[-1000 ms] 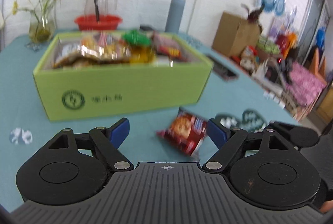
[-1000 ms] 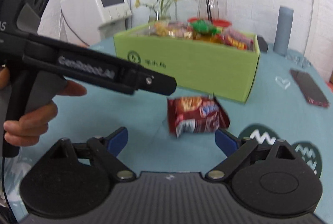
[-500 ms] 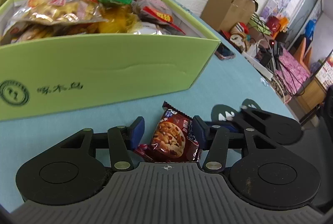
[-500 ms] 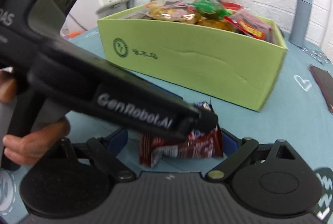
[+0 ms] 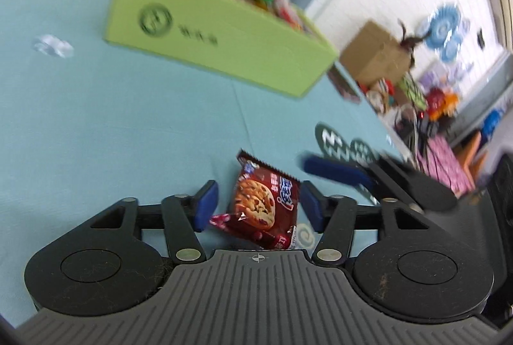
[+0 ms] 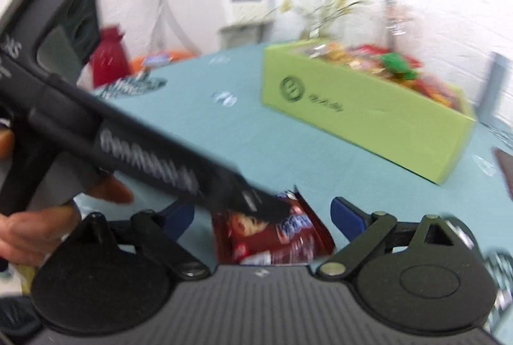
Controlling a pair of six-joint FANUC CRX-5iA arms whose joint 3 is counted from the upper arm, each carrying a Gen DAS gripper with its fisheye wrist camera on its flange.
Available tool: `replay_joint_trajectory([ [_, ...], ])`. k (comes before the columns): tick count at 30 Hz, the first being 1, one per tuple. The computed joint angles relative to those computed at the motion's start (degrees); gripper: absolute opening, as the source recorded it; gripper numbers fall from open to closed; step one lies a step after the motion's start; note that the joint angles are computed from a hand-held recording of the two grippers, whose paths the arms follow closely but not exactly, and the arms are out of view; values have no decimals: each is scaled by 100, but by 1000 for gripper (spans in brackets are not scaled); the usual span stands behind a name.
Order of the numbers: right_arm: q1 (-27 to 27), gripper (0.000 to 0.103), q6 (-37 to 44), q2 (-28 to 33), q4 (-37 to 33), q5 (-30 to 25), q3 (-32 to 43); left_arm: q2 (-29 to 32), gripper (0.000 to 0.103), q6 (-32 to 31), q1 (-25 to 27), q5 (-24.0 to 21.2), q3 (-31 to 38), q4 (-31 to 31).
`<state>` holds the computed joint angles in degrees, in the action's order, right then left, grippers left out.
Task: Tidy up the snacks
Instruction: 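Reach the left gripper to the red cookie wrapper and grasp it, then carry the cookie wrapper into the green box and open the left gripper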
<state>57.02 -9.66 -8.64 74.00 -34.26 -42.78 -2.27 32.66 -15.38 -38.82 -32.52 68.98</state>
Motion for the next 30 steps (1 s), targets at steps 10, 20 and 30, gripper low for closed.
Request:
replay_joint_trajectory([
  [10,510,93,-971,240,-438,-428,100,121,42,332,7,-124,436,-1151],
  [20,215,93,-661,156,-336,-64,47,71,44,-3,138,-315,230,-798],
  [30,212,64,-350,438,-505,-247,280,118,15,52,-43,28,320,-986],
])
